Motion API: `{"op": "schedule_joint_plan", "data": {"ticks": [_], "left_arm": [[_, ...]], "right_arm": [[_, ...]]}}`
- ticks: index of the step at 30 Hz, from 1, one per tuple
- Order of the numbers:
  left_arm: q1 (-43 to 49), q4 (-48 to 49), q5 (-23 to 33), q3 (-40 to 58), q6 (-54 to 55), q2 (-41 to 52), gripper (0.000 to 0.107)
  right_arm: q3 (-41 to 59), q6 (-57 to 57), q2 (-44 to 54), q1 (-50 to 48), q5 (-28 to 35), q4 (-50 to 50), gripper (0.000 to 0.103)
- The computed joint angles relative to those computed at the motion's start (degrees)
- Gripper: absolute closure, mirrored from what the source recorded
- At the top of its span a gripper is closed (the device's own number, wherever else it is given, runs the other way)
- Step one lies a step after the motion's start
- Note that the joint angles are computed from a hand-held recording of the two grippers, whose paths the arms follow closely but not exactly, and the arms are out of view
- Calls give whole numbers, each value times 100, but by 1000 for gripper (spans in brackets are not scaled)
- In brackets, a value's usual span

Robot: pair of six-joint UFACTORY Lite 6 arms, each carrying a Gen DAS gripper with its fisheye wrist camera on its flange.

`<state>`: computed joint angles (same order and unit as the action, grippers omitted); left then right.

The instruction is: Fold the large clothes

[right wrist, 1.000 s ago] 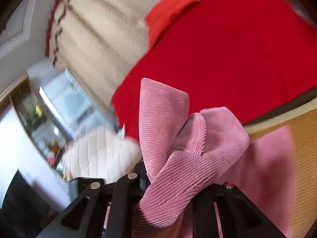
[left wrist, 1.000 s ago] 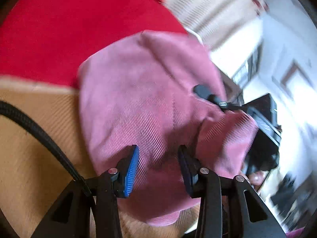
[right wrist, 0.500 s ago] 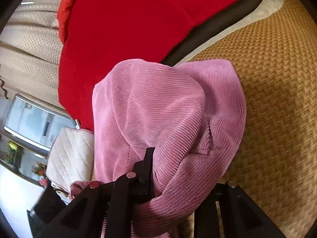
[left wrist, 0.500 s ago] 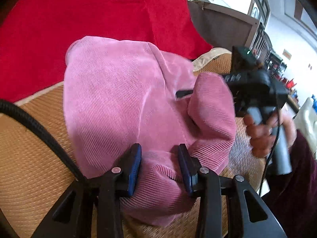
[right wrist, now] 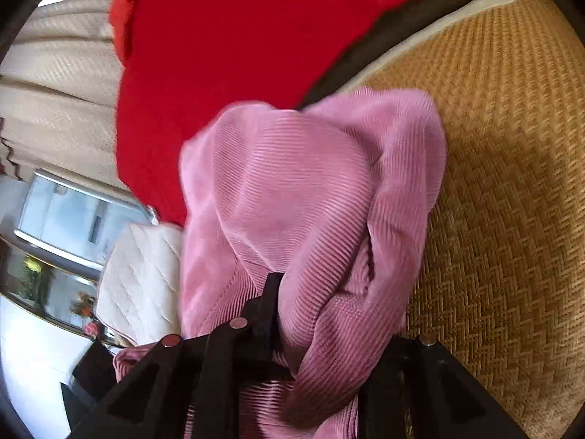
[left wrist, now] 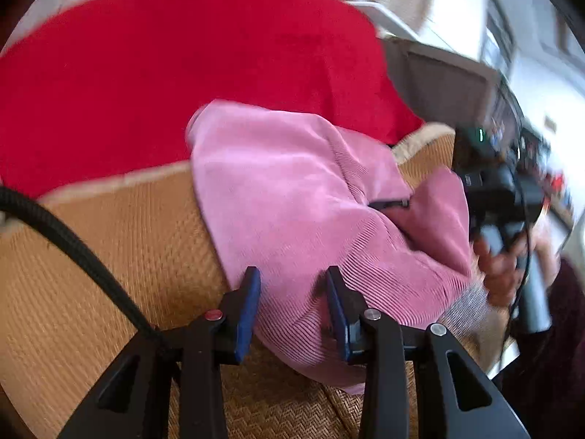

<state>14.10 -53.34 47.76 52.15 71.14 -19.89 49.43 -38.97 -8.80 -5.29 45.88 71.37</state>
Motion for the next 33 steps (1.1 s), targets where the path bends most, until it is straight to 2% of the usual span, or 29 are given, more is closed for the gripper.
{"op": "schedule_joint_plan", "data": {"ticks": [2, 4, 5, 7, 8, 9, 12, 13, 16, 19, 20, 21, 23, 27, 30, 32, 33], "left_arm": [[-534, 452, -485, -307, -159, -316, 71], [-905, 828, -901, -317, -600, -186, 71], [-866, 733, -772, -264, -517, -139, 71], [-100, 249, 41, -195, 199, -40, 71], [412, 323, 340, -141, 363, -53, 71], [684, 162, 585, -73, 745, 173, 71], [638, 189, 621, -20, 717, 137, 71], [624, 212, 598, 22, 685, 192, 71], [720, 266, 798, 233, 542, 243, 71], [852, 291, 1008, 475, 481, 426, 69], [835, 283, 991, 540, 489, 508, 69], [872, 247, 1033, 554, 541, 527, 69], [881, 239, 1048, 663, 590, 657, 67], [958, 158, 1207, 821, 634, 847, 59], [863, 209, 1013, 713, 775, 774, 55], [910, 359, 1021, 621, 716, 667, 51], [979, 399, 1118, 684, 654, 760, 51]], "right_arm": [[-33, 465, -401, 257, -511, -580, 74], [10, 1025, -486, 339, -622, -1173, 68], [72, 1444, -569, 354, -576, -1468, 65], [210, 2643, -936, 630, -634, -2586, 61], [242, 3243, -1140, 805, -744, -3185, 46], [167, 3790, -1486, 1022, -867, -3785, 42], [331, 5412, -2214, 1632, -959, -5530, 42], [417, 5748, -2399, 1813, -984, -5836, 42], [665, 5650, -2512, 2190, -961, -5798, 42], [783, 5854, -2325, 2976, -1002, -5949, 53], [806, 5825, -2097, 3068, -1054, -5939, 62], [834, 5974, -1908, 3234, -977, -6168, 66], [918, 6605, -1588, 3594, -549, -7021, 66], [369, 6908, -2230, 3708, 444, -7519, 66], [-78, 7674, -2196, 4132, 243, -7866, 66], [-298, 7871, -1861, 4225, -133, -8095, 65], [-379, 8064, -1706, 4278, -339, -8291, 59]]}}
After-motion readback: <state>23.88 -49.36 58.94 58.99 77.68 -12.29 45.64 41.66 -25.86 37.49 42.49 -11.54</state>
